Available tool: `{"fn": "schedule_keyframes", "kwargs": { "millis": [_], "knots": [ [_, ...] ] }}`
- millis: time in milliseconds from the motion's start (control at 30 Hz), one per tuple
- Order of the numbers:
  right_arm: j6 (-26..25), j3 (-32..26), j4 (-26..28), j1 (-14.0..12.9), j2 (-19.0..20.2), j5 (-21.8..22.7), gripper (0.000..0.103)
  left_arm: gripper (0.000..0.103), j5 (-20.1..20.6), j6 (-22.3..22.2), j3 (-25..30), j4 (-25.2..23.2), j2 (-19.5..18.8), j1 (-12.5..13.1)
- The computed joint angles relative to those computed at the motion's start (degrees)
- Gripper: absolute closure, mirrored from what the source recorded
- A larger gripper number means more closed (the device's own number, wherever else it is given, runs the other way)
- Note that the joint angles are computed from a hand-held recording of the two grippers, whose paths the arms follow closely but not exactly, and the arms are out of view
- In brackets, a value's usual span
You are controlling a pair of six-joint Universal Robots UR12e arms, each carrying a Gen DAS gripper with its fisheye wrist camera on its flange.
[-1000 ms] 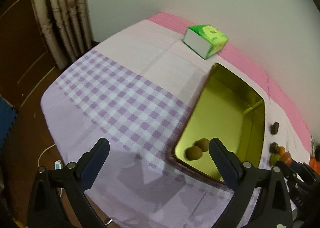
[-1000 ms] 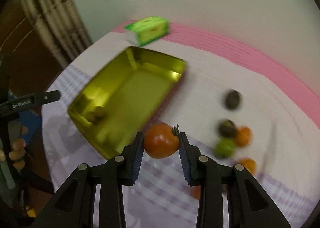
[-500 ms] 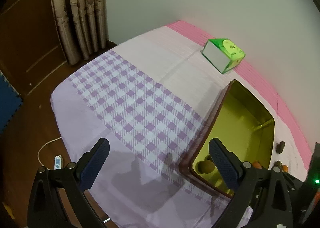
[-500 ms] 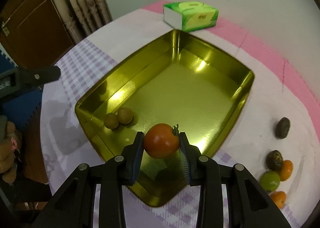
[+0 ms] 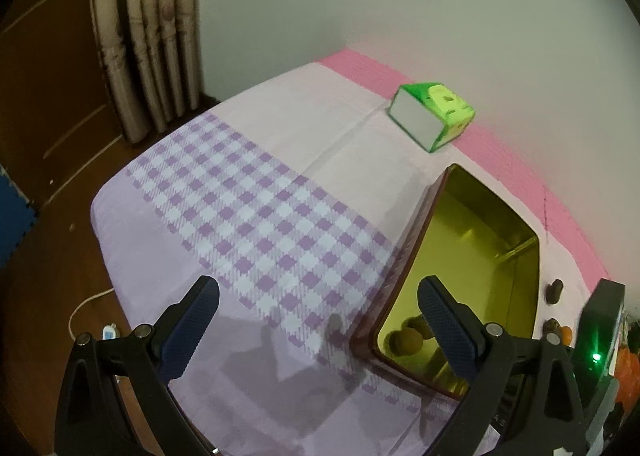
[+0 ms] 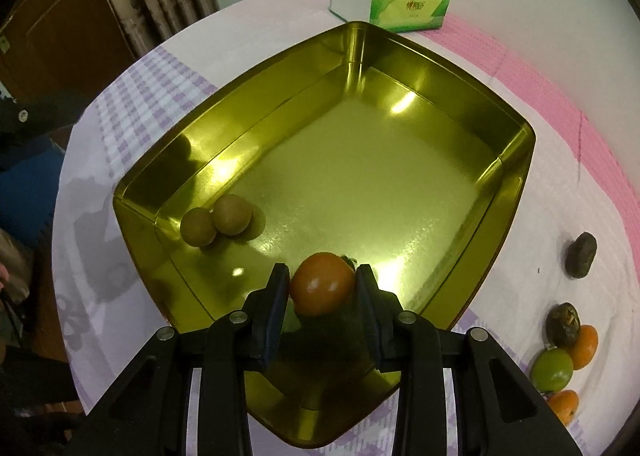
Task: Organize fruits
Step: 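Carry the red tomato into the gold tin and open the right tool, then move the left tool to the second red tomato and grasp it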
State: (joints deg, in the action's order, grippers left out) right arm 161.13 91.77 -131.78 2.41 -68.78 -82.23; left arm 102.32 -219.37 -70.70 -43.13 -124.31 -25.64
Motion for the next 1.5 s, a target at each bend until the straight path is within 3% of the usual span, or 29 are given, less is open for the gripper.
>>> {"fn": "schedule_keyframes", "kwargs": {
  "millis": [233, 367, 633, 767, 933, 1167, 1500],
  "knots": [
    [-0.18, -0.07, -0.6, -0.25, 0.16, -1.8, 0.07, 0.005, 0.63, 3.83, -0.2, 3.14, -0.31, -0.61],
    [-0.26, -0.16, -0.75, -0.23, 0.24, -2.37, 0.07, 0.005, -0.95, 4.53, -0.69, 4.64, -0.21, -0.42],
    [0.52, -0.41, -0.45, -0.2, 0.36, -1.43, 0.066, 0.005, -0.99, 3.95, 0.07, 2.25, -0.16, -0.31],
    [1.01, -0.15, -0.82, -0.3, 0.17, -0.49, 0.059, 0.005, 0.2, 5.16, 1.37, 0.19, -0.59, -0.73],
    [2.08, 0.56, -2.21, -0.82, -0.51, 1.82, 0.053, 0.005, 1.13, 5.36, 0.88, 1.57, -0.44, -0.94],
    [5.27, 3.27, -6.14, -3.23, -3.76, 8.45, 0.035, 0.005, -1.4, 6.35, 0.46, 2.68, -0.51, -0.7],
    [11.95, 8.86, -12.58, -9.17, -9.29, 4.17, 0.021, 0.001, -5.15, 10.92, 0.91, 3.32, -0.9, -1.01]
  ]
}}
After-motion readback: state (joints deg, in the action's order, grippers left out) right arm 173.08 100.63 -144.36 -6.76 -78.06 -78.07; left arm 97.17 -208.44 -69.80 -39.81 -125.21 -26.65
